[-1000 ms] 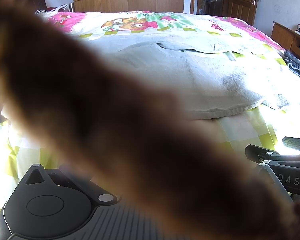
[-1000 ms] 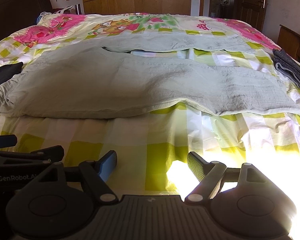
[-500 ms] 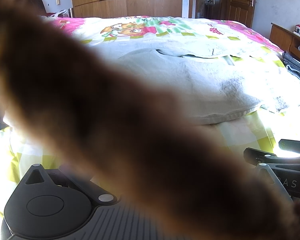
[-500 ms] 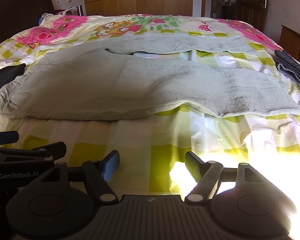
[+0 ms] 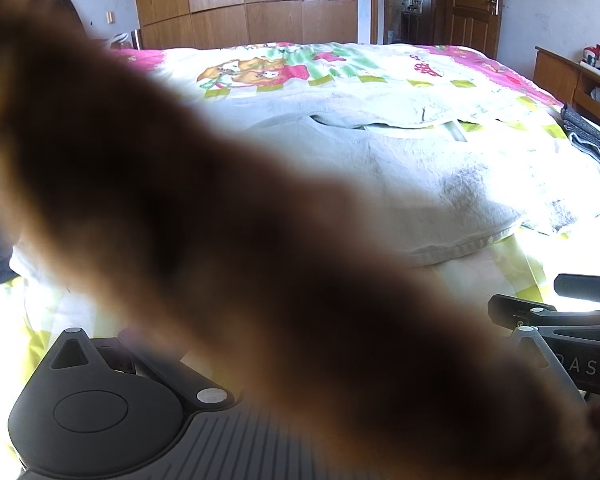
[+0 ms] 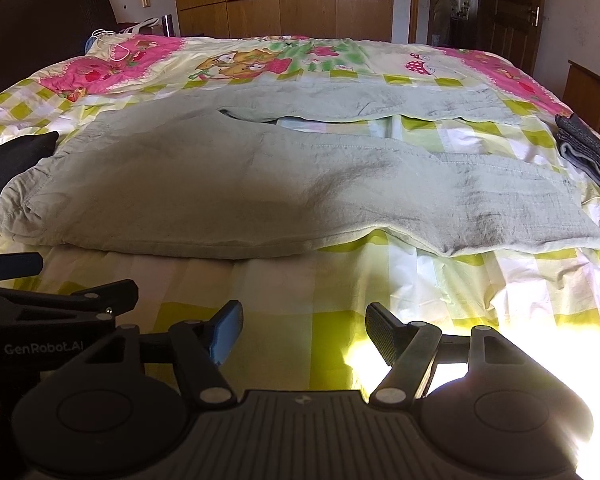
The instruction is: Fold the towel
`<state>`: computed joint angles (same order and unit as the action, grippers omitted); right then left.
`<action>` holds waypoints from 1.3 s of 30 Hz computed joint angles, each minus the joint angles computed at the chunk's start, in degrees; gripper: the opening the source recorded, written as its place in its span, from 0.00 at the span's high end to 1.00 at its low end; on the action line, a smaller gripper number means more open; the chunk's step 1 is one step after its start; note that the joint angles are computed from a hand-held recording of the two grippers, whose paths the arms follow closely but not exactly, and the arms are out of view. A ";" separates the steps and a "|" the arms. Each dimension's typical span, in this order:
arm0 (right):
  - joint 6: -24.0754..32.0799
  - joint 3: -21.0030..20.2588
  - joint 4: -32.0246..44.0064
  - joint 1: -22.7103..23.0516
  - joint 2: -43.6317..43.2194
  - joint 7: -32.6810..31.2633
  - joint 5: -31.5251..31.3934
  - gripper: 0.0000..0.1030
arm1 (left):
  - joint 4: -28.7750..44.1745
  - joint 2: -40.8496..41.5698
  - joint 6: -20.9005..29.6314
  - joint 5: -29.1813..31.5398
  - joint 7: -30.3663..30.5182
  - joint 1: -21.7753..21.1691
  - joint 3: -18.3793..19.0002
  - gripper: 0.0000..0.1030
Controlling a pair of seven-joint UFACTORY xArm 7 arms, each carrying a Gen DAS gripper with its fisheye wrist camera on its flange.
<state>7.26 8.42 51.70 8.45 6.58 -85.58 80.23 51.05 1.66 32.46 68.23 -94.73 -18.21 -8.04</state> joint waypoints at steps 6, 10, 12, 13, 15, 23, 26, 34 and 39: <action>-0.60 0.78 1.36 0.74 0.78 0.81 -1.74 0.23 | -1.09 -1.23 -0.98 0.51 -0.76 1.16 0.55 0.00; -0.90 1.65 2.35 0.99 1.36 2.04 -3.28 0.24 | -1.61 -1.95 -1.45 0.67 -0.43 2.21 0.70 0.00; -1.00 2.11 2.83 1.16 1.64 2.50 -4.07 0.25 | -1.92 -2.40 -1.71 0.77 -0.10 2.83 0.81 0.00; -0.92 2.33 3.03 1.30 1.74 3.05 -4.85 0.25 | -2.13 -2.68 -1.97 0.67 0.26 3.20 0.91 0.00; 0.08 2.76 3.51 1.33 1.89 3.87 -6.13 0.25 | -2.64 -3.40 -2.49 -0.11 1.80 4.03 1.13 0.00; 7.84 5.77 7.57 4.36 3.24 -1.50 -7.25 0.25 | -10.13 -12.52 -3.28 -3.14 11.41 10.68 1.70 0.00; 7.88 7.63 10.26 6.85 5.77 -5.74 -8.31 0.25 | -12.73 -14.93 -3.62 -3.22 13.30 14.58 2.05 0.00; 6.35 8.41 17.96 13.86 15.73 4.31 -28.29 0.31 | -12.47 -11.42 -8.85 1.48 16.91 22.98 5.07 0.03; 5.25 6.17 18.54 17.99 17.65 14.25 -39.80 0.66 | -14.31 -10.46 -18.35 -1.04 22.45 26.26 8.29 0.49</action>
<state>12.51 14.59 70.24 26.45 24.22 -71.33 40.43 36.74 -8.80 14.11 67.19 -72.28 8.05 0.24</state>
